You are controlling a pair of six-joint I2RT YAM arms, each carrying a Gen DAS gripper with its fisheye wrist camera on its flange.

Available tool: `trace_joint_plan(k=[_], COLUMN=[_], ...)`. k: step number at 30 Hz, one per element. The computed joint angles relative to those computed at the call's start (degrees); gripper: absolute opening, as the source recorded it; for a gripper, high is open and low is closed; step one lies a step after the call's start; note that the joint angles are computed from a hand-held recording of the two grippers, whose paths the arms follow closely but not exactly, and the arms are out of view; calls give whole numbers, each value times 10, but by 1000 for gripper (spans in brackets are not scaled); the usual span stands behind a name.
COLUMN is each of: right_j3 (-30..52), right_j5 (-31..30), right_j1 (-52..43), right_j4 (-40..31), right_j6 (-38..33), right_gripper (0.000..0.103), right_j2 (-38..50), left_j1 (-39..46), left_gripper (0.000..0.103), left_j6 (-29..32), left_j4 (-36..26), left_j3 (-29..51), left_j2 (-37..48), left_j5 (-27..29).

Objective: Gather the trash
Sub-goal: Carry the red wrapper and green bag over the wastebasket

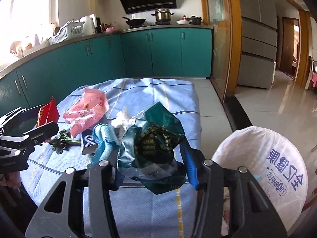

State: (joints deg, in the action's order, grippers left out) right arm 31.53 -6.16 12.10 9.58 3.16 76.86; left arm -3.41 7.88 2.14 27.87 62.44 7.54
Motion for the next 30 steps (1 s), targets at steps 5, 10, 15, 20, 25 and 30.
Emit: trace_joint_plan(k=[5,10,15,20,25,30], right_j3=[-11,-30,-40,-41,-44,-40], right_j5=[-10,-28,-85,-141,-177,-187], right_j1=[-42,-125,-255,-364,-427,-453], right_j4=[-5,-13,-28,-39,-50,-58], right_j6=[5,-12,-29,-54,-74,-82], right_gripper=[50,50,50,50,50,50], right_j2=[-21,-61,-89,-84,-79,-63], left_j1=[-47,-105,-166,-230,-277,-342], left_gripper=[82,82,82,82,82,82], left_j6=[-35,-64,-88,-111,-127,-136], left_j4=[0,2,15,33,58,69], left_j3=[16,26,40,62,85,152], left_j2=[13,17,47,99,164,256], left_j5=[-26,-50,-78,-111,-118,-162])
